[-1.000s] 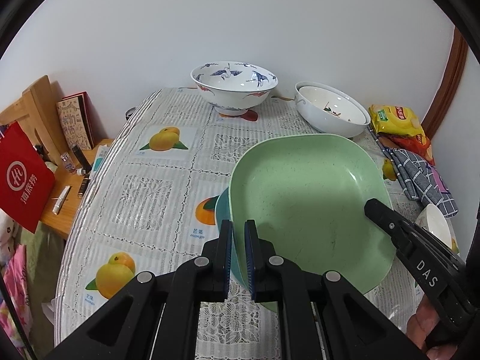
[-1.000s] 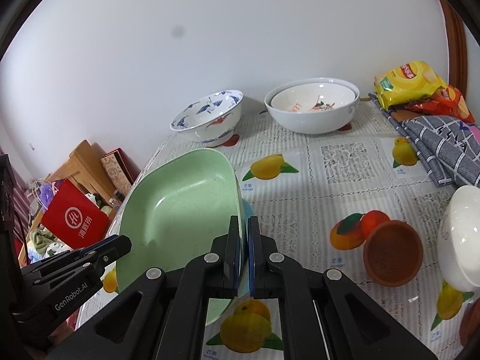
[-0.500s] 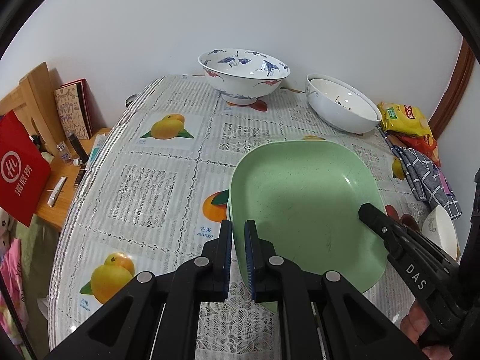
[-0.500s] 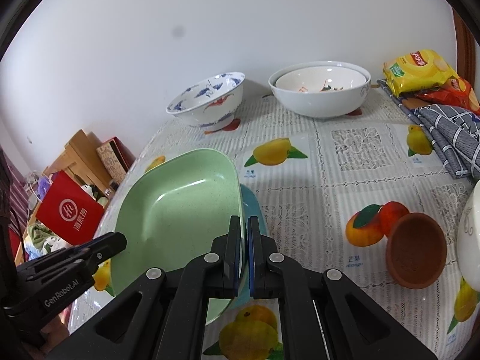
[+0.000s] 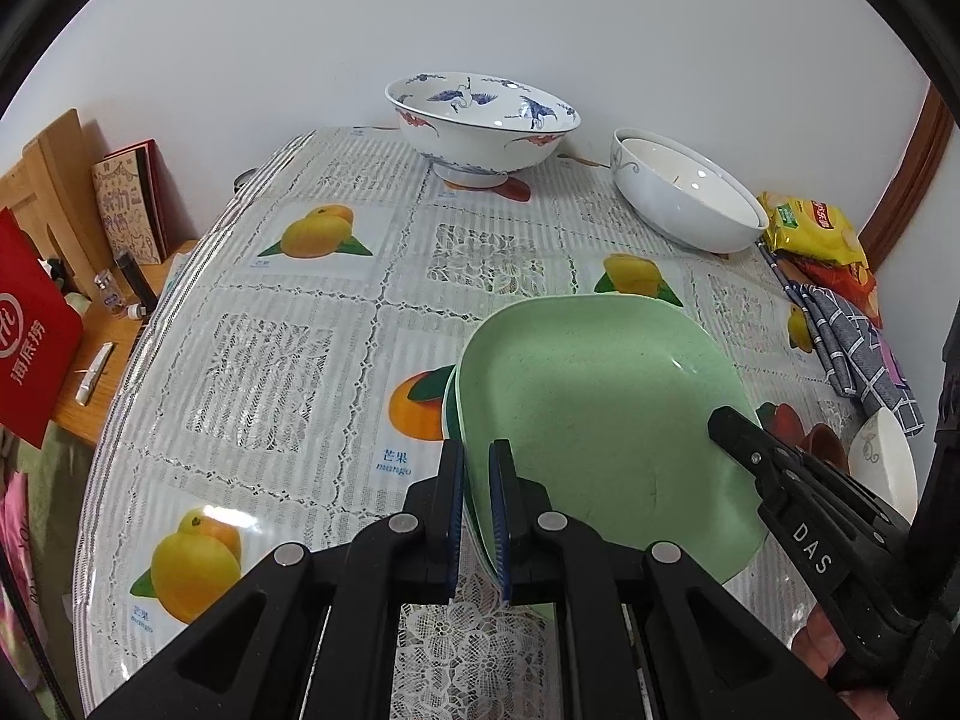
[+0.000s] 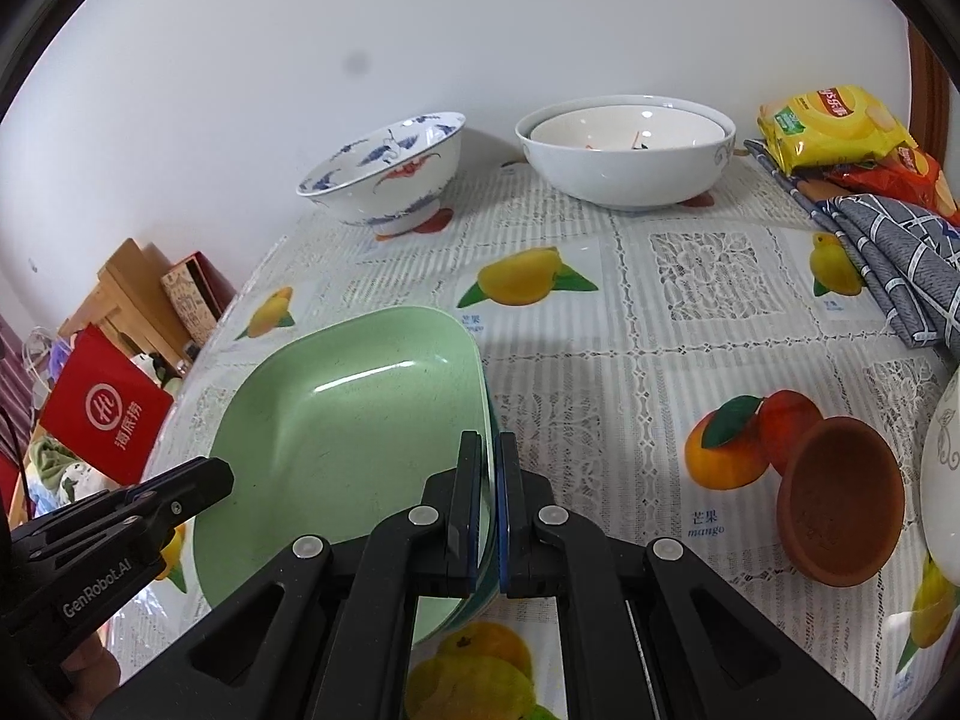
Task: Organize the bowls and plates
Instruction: 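Carry the green plate with both grippers and lower it onto the blue plate, then open both grippers and release the green plate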
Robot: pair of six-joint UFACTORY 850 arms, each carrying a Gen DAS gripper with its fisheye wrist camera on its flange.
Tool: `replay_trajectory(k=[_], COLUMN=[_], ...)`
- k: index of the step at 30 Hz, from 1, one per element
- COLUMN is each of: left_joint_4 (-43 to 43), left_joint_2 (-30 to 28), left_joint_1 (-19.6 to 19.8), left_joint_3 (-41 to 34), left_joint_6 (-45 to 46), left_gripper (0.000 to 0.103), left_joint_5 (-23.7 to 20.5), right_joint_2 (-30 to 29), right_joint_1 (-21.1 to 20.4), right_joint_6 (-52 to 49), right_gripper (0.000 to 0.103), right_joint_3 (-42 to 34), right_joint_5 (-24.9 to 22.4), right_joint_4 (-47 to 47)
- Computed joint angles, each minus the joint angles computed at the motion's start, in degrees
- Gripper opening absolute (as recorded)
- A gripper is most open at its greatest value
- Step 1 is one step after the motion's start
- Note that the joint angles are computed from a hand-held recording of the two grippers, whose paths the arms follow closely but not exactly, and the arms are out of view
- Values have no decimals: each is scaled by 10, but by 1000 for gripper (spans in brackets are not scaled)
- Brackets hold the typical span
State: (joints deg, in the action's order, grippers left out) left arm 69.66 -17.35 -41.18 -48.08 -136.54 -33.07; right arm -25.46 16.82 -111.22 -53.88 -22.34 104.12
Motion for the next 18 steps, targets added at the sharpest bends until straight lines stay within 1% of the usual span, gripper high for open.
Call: replay_trajectory(k=[3, 8, 11, 12, 14, 15, 17, 18], left_joint_4=[-1, -6, -26, -26, -20, -15, -19, -25], left_joint_2=[-4, -6, -8, -7, -2, 2, 5, 6], left_joint_1=[2, 3, 2, 0, -3, -3, -6, -8], left_joint_3=[-1, -2, -6, -6, -2, 1, 1, -1], left_joint_6=[2, 9, 39, 39, 30, 26, 30, 38], left_gripper=[9, 9, 9, 9, 9, 9, 9, 9], left_joint_5=[4, 8, 5, 1, -1, 1, -2, -5], right_joint_2=[2, 2, 3, 4, 4, 5, 7, 8], right_joint_1=[4, 8, 9, 9, 6, 4, 1, -2], right_joint_6=[-16, -38, -56, -59, -67, -76, -82, -81], right_gripper=[5, 8, 9, 11, 20, 21, 31, 32], right_joint_3=[2, 3, 5, 6, 8, 9, 11, 11], right_joint_5=[8, 16, 18, 17, 7, 5, 2, -3], right_joint_4=[13, 29, 40, 43, 49, 59, 67, 69])
